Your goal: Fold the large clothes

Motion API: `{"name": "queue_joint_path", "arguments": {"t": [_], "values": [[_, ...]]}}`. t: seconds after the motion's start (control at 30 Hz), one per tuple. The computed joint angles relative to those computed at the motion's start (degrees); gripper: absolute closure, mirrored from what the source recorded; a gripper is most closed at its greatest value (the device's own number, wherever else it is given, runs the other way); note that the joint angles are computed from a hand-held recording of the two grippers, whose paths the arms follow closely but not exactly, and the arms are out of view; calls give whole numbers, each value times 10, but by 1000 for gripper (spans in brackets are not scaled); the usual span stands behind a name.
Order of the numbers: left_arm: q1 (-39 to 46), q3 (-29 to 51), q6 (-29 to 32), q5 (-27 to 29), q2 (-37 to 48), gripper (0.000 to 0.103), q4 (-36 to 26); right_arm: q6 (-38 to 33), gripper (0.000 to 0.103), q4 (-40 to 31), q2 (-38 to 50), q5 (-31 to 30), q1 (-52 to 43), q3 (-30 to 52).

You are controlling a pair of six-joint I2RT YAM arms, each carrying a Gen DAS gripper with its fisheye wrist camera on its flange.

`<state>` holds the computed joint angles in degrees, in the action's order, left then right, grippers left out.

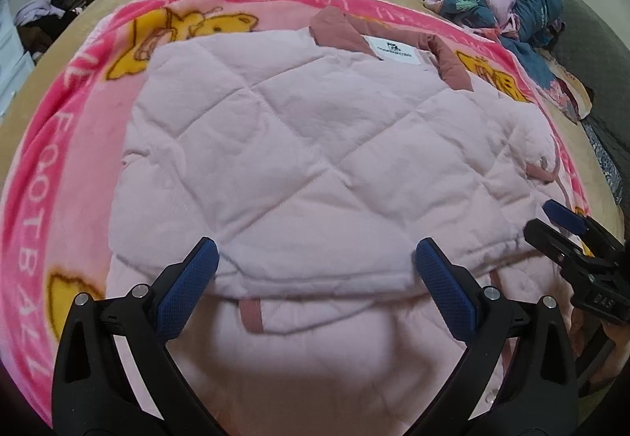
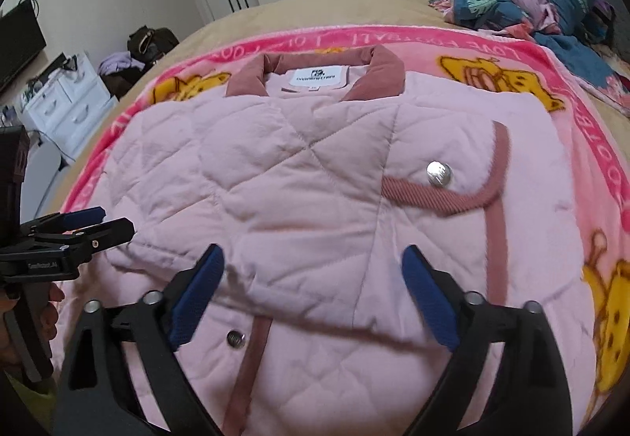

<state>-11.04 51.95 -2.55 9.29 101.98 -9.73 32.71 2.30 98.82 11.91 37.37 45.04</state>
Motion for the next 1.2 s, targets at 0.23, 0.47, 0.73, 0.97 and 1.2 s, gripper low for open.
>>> {"name": "queue_joint_path", "arguments": {"t": [0.23, 0.47, 0.73, 0.97, 1.2], "values": [[-1, -56, -10, 17, -79, 8, -6, 28, 10, -5, -66, 24, 38, -47], [-1, -102, -23, 29, -173, 8, -16, 60, 10, -31, -142, 43, 67, -82], [-15, -136, -35, 27, -264, 8, -41, 97, 10, -83, -234, 83, 113, -104], [-13, -158, -39, 31, -337, 8, -73, 120, 10, -152, -302, 147, 165, -102], [-17, -186, -57, 46, -415, 8, -105, 149, 9, -211, -354, 195, 216, -94]]}}
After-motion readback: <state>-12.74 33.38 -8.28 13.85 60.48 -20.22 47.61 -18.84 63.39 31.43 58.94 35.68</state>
